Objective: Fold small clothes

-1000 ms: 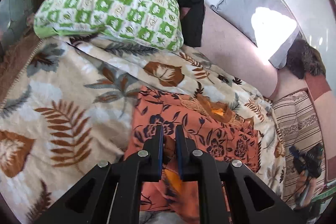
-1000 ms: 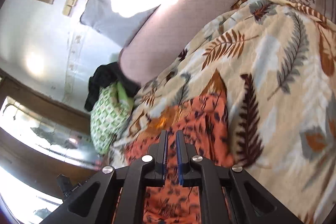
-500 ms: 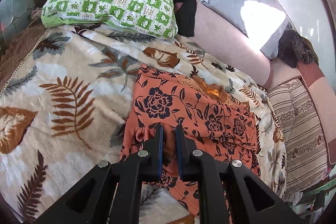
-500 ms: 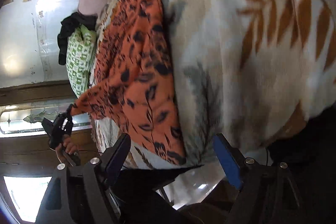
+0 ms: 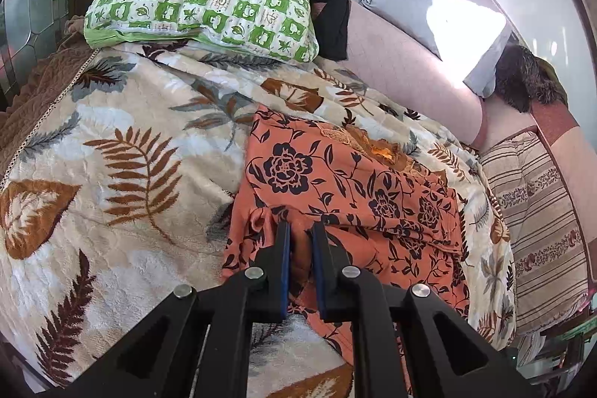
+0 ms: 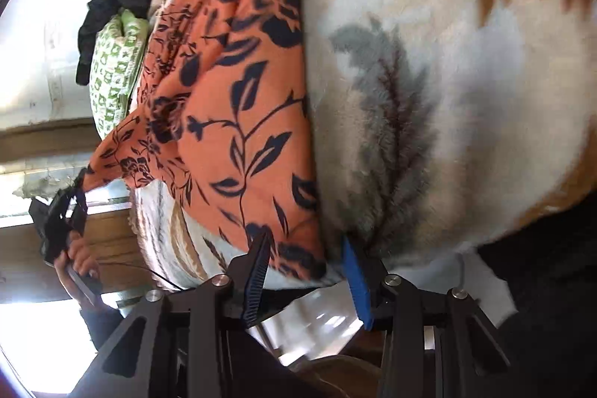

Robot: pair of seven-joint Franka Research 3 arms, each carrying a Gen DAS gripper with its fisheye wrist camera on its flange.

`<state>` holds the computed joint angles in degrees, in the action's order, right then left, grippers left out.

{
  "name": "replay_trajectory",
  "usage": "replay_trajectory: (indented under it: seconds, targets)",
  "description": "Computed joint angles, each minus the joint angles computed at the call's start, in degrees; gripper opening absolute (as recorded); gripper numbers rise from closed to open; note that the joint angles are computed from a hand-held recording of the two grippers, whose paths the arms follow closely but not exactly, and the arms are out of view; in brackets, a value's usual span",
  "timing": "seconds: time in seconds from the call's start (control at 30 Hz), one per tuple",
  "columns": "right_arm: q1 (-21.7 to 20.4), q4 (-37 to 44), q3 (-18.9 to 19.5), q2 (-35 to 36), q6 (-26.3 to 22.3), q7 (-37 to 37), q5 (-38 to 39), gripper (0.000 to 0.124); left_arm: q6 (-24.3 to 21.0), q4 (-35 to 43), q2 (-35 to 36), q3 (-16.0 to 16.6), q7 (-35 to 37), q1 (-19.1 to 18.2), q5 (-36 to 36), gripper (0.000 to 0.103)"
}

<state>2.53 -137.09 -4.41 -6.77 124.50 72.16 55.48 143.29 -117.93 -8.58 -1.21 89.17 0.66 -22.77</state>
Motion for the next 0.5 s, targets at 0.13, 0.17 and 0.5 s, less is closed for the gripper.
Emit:
replay_trajectory:
  seconds: [0.13, 0.17, 0.5]
  targets:
    - [0.5, 1.3, -0.1, 1.0, -2.6, -4.8, 2.7, 0.014, 0.3, 0.0, 0.5, -0.1, -1.1, 0.3, 0.6, 0.011]
    - [0.7, 1.5, 0.4, 1.5, -1.8, -4.7, 1.6, 0.011, 0.5, 0.1, 0.7, -0.1, -1.3, 0.4, 0.7, 0.011]
    - [-2.4, 5.2, -2.8, 0.8, -4.9, -12.5, 14.4, 0.008, 0.2, 1.1, 0.8, 0.5, 0.5, 1.0, 0.5, 0.011]
